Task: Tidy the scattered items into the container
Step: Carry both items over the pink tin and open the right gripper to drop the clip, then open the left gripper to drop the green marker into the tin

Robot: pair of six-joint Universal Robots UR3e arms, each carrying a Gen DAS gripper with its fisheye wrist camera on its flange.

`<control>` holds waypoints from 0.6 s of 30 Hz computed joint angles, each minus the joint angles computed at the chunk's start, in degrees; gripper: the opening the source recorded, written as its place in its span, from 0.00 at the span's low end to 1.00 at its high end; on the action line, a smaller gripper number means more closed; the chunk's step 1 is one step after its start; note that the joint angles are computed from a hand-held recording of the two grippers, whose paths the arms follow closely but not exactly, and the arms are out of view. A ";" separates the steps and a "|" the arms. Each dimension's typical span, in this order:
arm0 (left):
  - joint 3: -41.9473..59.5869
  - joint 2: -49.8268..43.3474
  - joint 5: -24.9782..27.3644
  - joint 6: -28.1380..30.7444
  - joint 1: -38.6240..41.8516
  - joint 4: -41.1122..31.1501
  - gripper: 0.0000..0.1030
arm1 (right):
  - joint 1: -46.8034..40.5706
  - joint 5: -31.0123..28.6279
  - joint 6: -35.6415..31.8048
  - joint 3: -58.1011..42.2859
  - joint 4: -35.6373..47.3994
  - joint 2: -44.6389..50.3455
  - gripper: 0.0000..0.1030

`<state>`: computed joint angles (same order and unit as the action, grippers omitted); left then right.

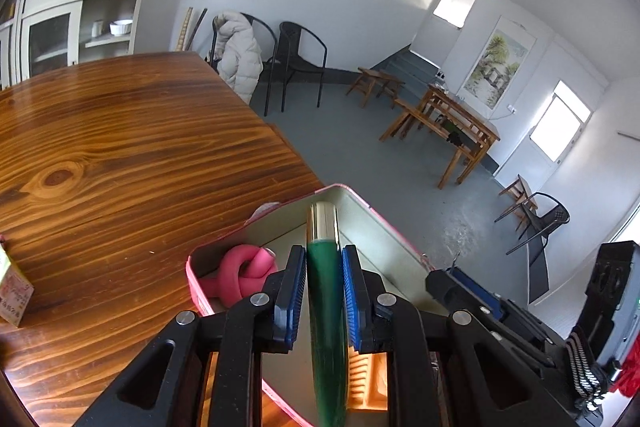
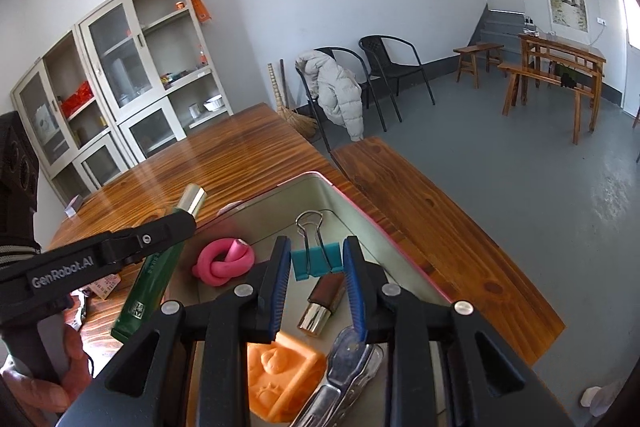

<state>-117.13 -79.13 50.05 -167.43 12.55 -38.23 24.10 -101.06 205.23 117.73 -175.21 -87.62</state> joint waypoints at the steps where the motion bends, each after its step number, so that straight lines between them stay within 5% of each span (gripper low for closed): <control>1: 0.24 -0.34 0.20 0.32 -0.09 -0.59 0.20 | -0.14 0.10 0.24 -0.03 0.13 0.07 0.30; 3: 0.45 -0.50 0.88 0.54 -0.20 -1.24 0.23 | -0.55 0.70 0.66 0.02 0.31 0.10 0.30; 4: 0.37 -0.38 1.26 0.39 -0.19 -1.34 0.37 | -0.66 0.86 0.88 0.03 0.39 0.16 0.30; 5: -0.06 0.01 1.55 -0.17 -0.05 -0.89 0.62 | -0.76 1.07 1.06 0.14 0.36 0.17 0.30; 7: -2.59 2.15 1.82 -2.12 0.82 2.28 0.76 | -0.93 1.46 1.31 0.42 0.05 0.17 0.34; 18: -2.61 5.63 4.36 -2.59 4.19 0.83 0.76 | 2.91 -0.54 1.44 -3.40 1.49 2.16 0.49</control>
<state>-119.74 -73.50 54.41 -170.02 16.73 -37.40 27.01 -101.60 206.67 114.33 -173.71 -85.46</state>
